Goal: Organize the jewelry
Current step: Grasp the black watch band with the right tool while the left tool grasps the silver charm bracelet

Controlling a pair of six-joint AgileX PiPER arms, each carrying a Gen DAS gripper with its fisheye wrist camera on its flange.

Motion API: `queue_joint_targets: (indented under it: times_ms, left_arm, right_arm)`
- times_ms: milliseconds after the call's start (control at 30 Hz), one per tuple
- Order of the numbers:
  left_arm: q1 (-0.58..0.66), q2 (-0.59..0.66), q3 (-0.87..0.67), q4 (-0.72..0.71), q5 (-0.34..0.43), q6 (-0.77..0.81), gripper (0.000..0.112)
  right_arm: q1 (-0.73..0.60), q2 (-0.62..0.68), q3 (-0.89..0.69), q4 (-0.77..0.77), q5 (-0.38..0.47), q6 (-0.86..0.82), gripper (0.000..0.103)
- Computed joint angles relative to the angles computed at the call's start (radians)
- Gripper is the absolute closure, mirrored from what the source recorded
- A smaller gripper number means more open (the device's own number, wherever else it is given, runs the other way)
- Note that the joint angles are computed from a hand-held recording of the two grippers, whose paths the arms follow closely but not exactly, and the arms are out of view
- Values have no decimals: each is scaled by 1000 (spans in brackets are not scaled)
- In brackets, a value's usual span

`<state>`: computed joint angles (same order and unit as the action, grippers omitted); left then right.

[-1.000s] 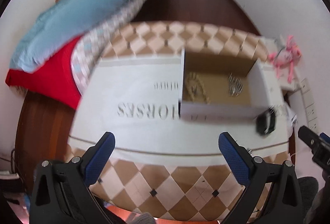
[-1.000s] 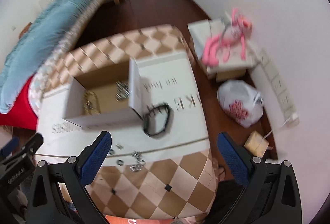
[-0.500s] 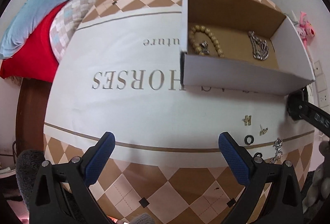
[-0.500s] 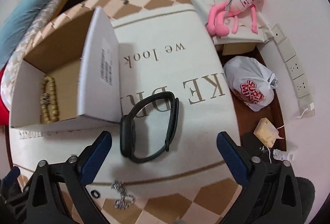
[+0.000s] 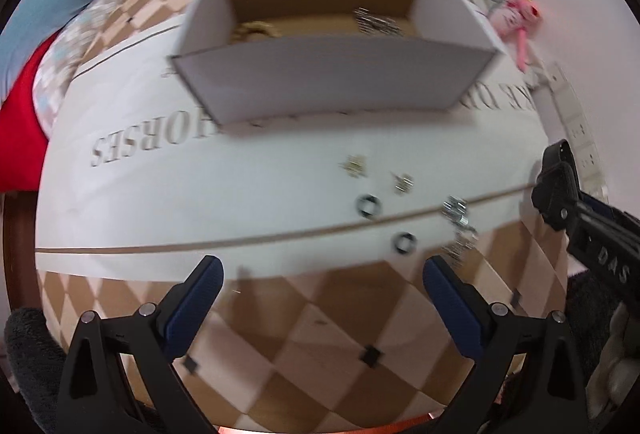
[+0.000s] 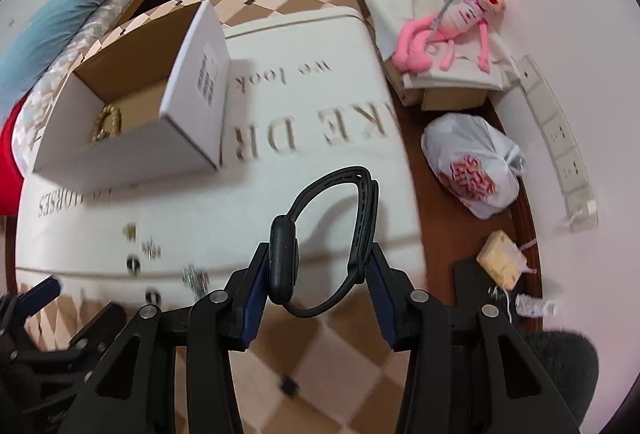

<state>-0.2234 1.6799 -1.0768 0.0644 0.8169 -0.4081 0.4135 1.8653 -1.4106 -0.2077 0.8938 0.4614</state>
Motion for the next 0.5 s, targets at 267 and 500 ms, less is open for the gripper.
queue_joint_targets:
  times_ms: [267,500]
  left_arm:
    - [-106,30,-49,-44,-40,26,13]
    - [-121,147,-182,-59,-27,44,47]
  right_arm:
    - [-55,-140,204,28,-79,33,55]
    - [-87,-167,246,20,-113,47,56]
